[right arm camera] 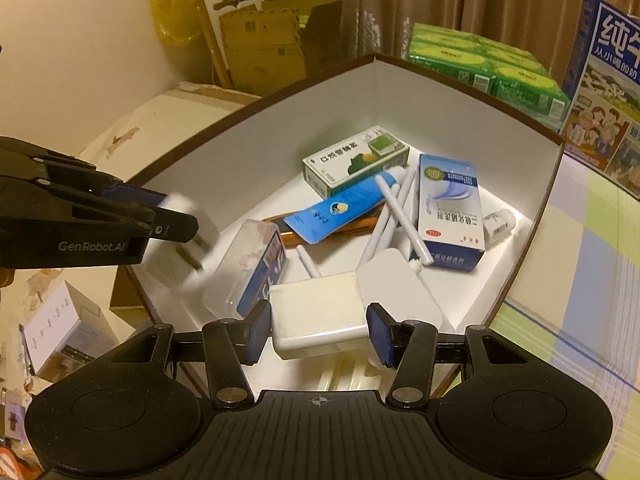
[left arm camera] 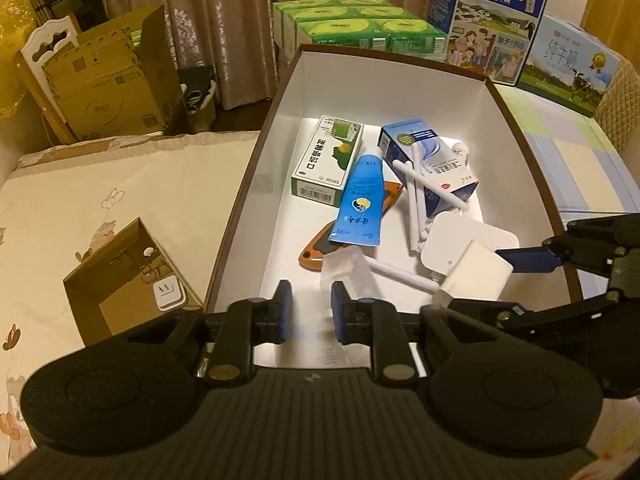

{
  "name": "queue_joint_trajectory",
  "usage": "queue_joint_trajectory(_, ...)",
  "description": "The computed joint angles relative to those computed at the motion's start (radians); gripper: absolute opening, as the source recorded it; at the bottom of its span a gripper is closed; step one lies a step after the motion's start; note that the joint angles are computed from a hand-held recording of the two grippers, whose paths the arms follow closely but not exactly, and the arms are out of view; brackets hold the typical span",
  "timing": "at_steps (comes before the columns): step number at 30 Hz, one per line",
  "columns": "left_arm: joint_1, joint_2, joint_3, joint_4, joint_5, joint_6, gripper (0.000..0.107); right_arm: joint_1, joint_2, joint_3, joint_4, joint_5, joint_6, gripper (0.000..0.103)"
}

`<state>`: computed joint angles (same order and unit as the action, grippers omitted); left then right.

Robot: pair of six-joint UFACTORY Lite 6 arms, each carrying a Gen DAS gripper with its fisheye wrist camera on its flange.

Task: Organize rigid objects
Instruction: 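Open both grippers to drop the adapter and charger into the box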

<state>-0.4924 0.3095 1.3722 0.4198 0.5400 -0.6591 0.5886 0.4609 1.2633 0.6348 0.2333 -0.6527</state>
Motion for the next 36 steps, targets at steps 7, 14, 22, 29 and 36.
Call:
queue_joint_trajectory(7, 0.010, -0.014, -0.009, -0.014, -0.014, 0.040, 0.019, 0.031, 0.018, 0.025, -0.162, -0.012, 0.183, 0.049)
queue_joint_trajectory(14, 0.021, -0.039, -0.034, -0.037, -0.022, 0.065, 0.027, 0.053, 0.016, 0.017, -0.223, -0.033, 0.261, 0.049)
queue_joint_trajectory(22, 0.031, -0.077, -0.075, -0.064, -0.049, 0.096, 0.042, 0.071, -0.004, 0.006, -0.234, -0.069, 0.291, 0.051)
queue_joint_trajectory(29, 0.028, -0.103, -0.100, -0.071, -0.067, 0.100, 0.054, 0.078, -0.061, -0.058, -0.394, -0.089, 0.470, 0.055)
queue_joint_trajectory(36, 0.019, -0.120, -0.113, -0.091, -0.089, 0.110, 0.059, 0.089, -0.132, -0.118, -0.662, -0.091, 0.764, 0.059)
